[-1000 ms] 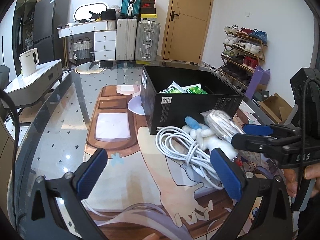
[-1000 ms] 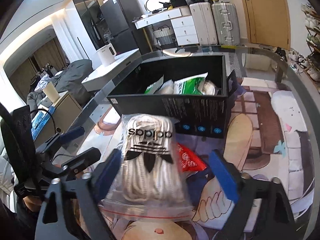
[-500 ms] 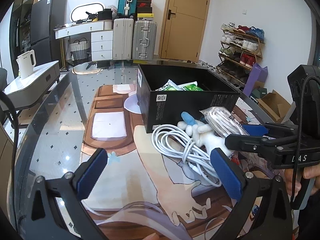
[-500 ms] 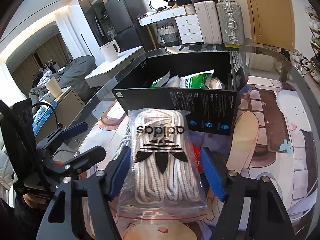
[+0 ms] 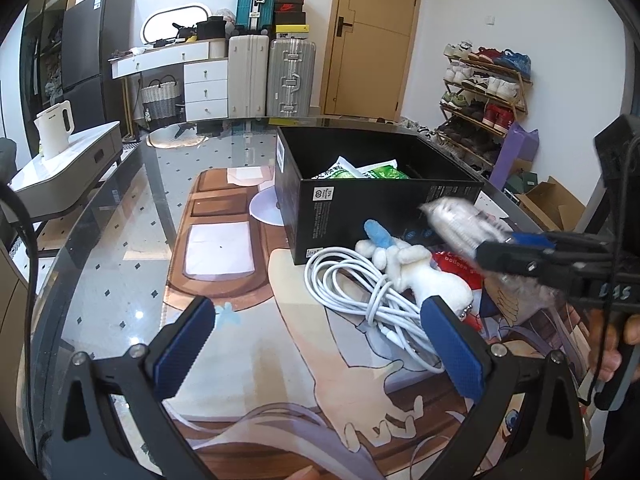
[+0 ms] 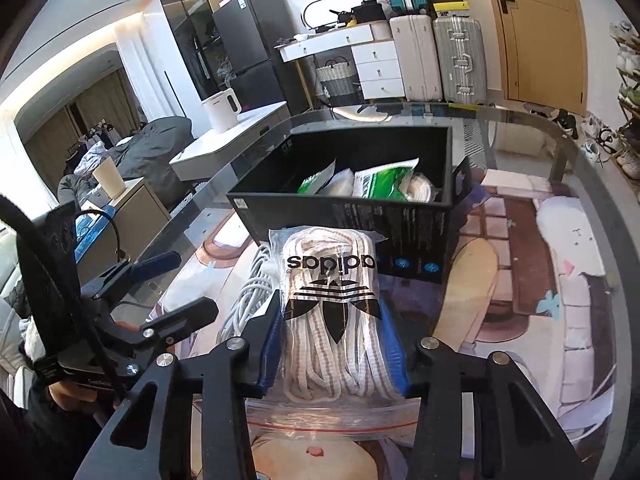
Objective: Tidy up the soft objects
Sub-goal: 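Grasp the clear adidas rope bag with the right gripper, then grasp the white cable coil with the left gripper while the right holds the adidas bag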
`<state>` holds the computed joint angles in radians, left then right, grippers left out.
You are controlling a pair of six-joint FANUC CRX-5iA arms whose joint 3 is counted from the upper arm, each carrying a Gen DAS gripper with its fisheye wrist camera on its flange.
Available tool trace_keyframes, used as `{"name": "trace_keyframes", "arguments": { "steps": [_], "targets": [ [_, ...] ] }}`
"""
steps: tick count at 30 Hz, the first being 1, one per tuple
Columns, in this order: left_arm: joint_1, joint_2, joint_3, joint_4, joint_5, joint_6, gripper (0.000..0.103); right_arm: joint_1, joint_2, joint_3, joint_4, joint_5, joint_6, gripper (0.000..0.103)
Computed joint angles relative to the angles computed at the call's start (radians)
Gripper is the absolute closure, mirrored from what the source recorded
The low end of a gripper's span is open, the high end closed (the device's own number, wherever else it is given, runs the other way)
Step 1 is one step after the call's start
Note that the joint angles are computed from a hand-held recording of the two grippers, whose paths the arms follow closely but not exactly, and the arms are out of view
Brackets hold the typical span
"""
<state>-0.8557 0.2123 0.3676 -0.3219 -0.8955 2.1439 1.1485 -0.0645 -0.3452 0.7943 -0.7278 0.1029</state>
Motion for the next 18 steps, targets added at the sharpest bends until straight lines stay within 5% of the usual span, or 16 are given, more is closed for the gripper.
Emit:
{"name": "trace_keyframes", "arguments": {
  "steps": [5,10,18],
  "targets": [
    [-0.024,0.049,0.086,-0.057,-0.098,0.015,0.0,0.003,-0.028,-0.019,0.052,-0.012,-0.039,0.059],
    [-0.012,0.078,0.116,-0.003,-0.108,-0.023,0.0,0.004,-0.046,-0.036,0.074,-0.017,-0.063,0.059],
    [-0.007,0.167,0.244,0.012,-0.239,-0.019,0.0,0.009,-0.058,-0.046,0.082,-0.029,-0.077,0.059]
  ]
}}
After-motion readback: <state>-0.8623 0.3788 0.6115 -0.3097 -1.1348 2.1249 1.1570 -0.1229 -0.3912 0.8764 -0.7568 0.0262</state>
